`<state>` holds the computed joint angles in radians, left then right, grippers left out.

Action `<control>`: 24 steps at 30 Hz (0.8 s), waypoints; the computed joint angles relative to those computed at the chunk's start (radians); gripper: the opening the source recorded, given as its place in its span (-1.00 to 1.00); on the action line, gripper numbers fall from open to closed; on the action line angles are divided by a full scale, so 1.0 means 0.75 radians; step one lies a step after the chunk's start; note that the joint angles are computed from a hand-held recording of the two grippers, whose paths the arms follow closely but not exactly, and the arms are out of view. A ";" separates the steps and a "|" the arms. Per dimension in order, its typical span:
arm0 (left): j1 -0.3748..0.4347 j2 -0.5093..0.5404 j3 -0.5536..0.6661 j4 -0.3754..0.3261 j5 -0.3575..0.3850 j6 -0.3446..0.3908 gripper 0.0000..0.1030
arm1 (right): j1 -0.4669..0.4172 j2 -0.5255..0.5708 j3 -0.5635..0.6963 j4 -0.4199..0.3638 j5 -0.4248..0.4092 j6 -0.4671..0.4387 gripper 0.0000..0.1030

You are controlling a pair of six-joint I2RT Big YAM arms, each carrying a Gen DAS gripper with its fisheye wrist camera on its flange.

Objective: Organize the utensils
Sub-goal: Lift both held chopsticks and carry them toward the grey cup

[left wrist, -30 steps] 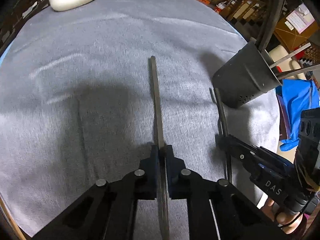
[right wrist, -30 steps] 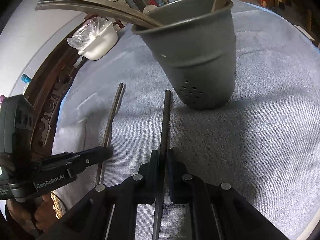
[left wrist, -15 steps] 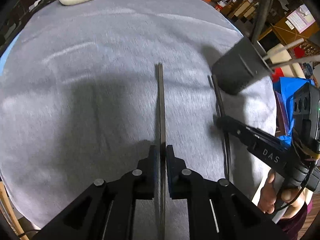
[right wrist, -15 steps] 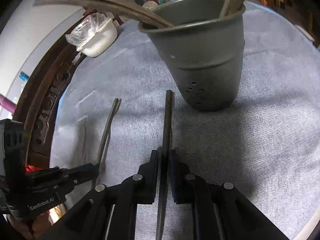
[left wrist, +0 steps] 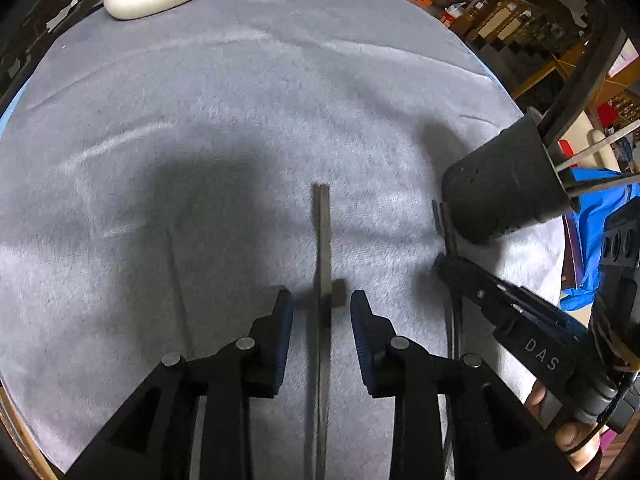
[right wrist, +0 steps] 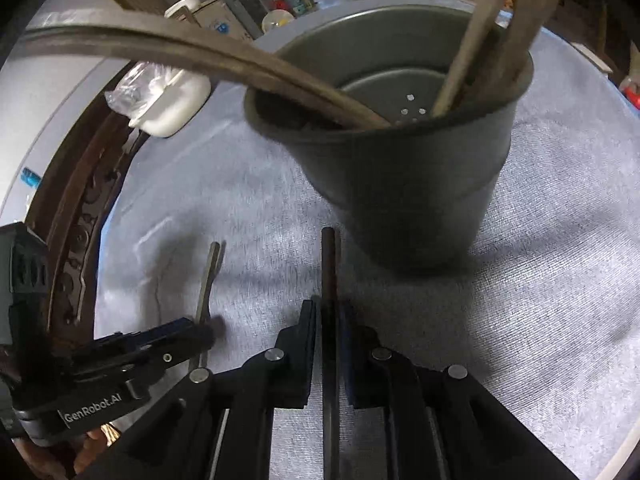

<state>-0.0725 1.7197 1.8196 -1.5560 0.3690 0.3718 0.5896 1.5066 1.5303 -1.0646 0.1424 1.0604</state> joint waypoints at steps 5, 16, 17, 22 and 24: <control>-0.016 0.018 0.015 0.018 -0.012 -0.024 -0.84 | -0.002 0.008 0.013 -0.020 0.000 -0.035 -0.77; 0.045 -0.073 -0.015 0.071 0.050 -0.019 -0.88 | 0.042 -0.071 -0.038 0.099 0.057 -0.084 -0.85; 0.053 -0.088 -0.012 0.080 0.063 -0.017 -0.88 | 0.051 -0.085 -0.041 0.119 0.069 -0.095 -0.85; 0.105 -0.166 -0.018 0.121 0.130 -0.015 -0.88 | 0.098 -0.108 -0.009 0.158 0.130 -0.142 -0.85; 0.118 -0.202 -0.031 0.148 0.148 -0.026 -0.88 | 0.123 -0.111 0.010 0.175 0.164 -0.160 -0.85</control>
